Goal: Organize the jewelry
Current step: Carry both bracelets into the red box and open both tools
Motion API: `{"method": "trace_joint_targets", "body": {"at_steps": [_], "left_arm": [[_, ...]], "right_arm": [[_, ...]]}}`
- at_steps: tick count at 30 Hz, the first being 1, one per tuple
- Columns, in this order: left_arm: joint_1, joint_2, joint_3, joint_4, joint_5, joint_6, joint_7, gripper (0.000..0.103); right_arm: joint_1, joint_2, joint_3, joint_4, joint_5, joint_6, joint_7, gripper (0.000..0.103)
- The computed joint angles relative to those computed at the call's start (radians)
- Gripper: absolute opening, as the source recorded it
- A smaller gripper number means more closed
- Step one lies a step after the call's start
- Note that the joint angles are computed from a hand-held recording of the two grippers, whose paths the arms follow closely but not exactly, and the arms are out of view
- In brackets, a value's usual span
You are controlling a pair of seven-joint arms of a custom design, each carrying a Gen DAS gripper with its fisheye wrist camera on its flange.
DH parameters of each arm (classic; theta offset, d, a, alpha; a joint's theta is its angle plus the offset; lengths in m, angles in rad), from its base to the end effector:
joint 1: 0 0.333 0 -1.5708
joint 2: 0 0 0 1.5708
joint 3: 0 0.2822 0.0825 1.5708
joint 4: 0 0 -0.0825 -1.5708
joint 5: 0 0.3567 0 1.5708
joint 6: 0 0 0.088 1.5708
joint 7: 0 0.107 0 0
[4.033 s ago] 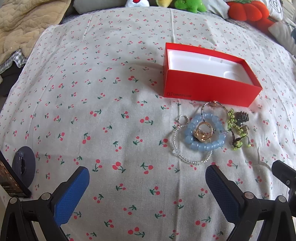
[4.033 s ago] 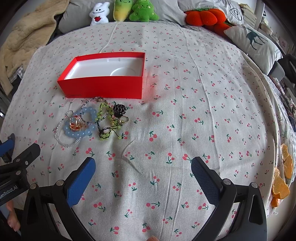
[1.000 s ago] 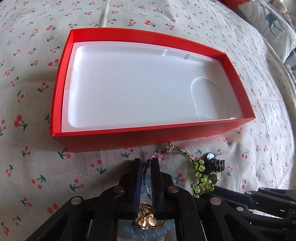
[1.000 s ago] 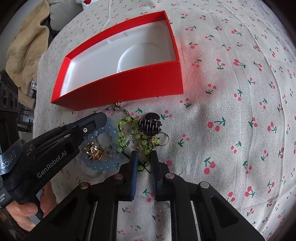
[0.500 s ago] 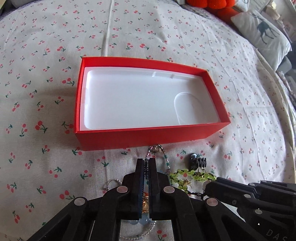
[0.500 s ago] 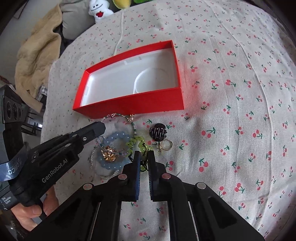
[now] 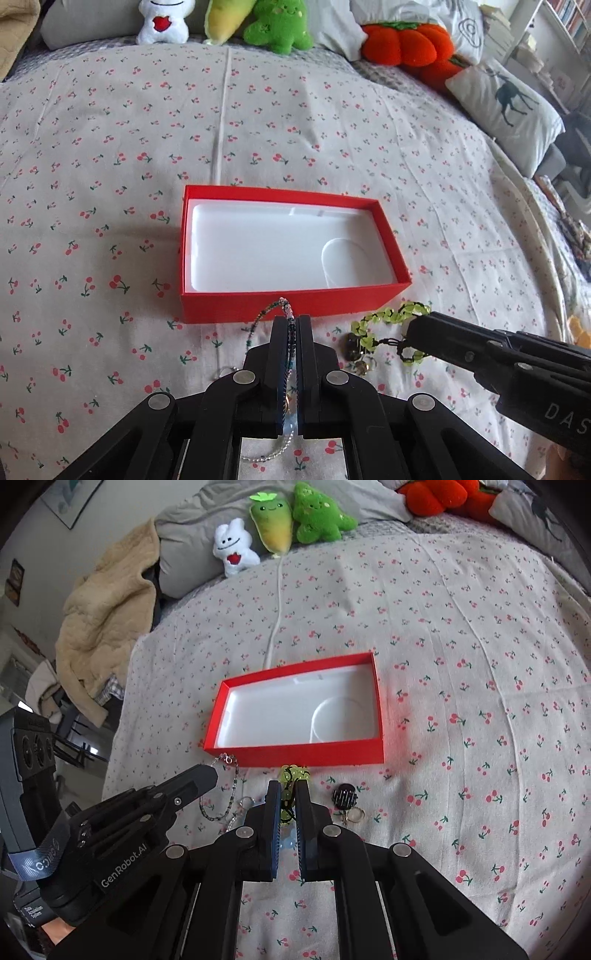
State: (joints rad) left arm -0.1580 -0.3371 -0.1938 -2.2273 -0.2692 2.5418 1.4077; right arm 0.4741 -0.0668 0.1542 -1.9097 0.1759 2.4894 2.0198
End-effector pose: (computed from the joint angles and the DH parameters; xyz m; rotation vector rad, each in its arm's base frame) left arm 0.4535 -0.1727 0.5577 -1.9543 2.0094 -0.9251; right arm 0.4556 0.3327 0.5708 -1.8230 1.6858 -0.0302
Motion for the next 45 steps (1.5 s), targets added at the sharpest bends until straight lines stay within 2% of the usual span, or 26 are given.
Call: {"method": "trace_joint_targets", "body": {"at_steps": [7,15,20,24,28,32,38,39,41,43,45], "left_arm": [[-0.004,0.009,0.007,0.020,-0.027,0.031,-0.003,0.000],[-0.015,0.074,0.028,0.091,-0.100,0.081,0.018,0.000],[-0.014,0.137,0.040,0.127,-0.169,0.106,0.042,0.000],[0.017,0.191,0.023,0.135,-0.096,0.103,-0.017,0.000],[0.034,0.201,0.019,0.127,-0.034,0.097,-0.067,0.000],[0.033,0.202,0.022,0.122,-0.030,0.097,-0.058,0.000],[0.026,0.199,0.018,0.118,-0.024,0.114,-0.041,0.000],[0.027,0.197,0.017,0.119,-0.019,0.107,-0.044,0.002],[0.029,0.188,0.014,0.117,-0.001,0.098,-0.056,0.014],[0.029,0.176,0.012,0.110,0.012,0.093,-0.062,0.032],[0.031,0.161,0.009,0.099,0.030,0.085,-0.073,0.034]], "right_arm": [[-0.016,0.036,-0.002,0.063,-0.086,0.024,0.059,0.008],[-0.029,0.101,-0.003,0.134,-0.152,0.074,0.098,0.008],[-0.036,0.166,0.003,0.183,-0.136,0.114,0.053,0.008],[-0.046,0.228,0.016,0.224,-0.072,0.110,-0.010,0.008],[-0.049,0.270,0.013,0.255,-0.077,0.054,-0.004,0.008],[-0.046,0.283,0.004,0.261,-0.112,0.017,0.021,0.008],[-0.050,0.272,0.000,0.242,-0.130,0.011,0.044,0.009],[-0.053,0.268,0.001,0.240,-0.126,0.008,0.045,0.009],[-0.055,0.251,0.000,0.226,-0.125,0.010,0.051,0.011],[-0.054,0.232,-0.004,0.212,-0.142,0.011,0.064,0.016],[-0.054,0.213,-0.007,0.198,-0.159,0.014,0.070,0.029]]}}
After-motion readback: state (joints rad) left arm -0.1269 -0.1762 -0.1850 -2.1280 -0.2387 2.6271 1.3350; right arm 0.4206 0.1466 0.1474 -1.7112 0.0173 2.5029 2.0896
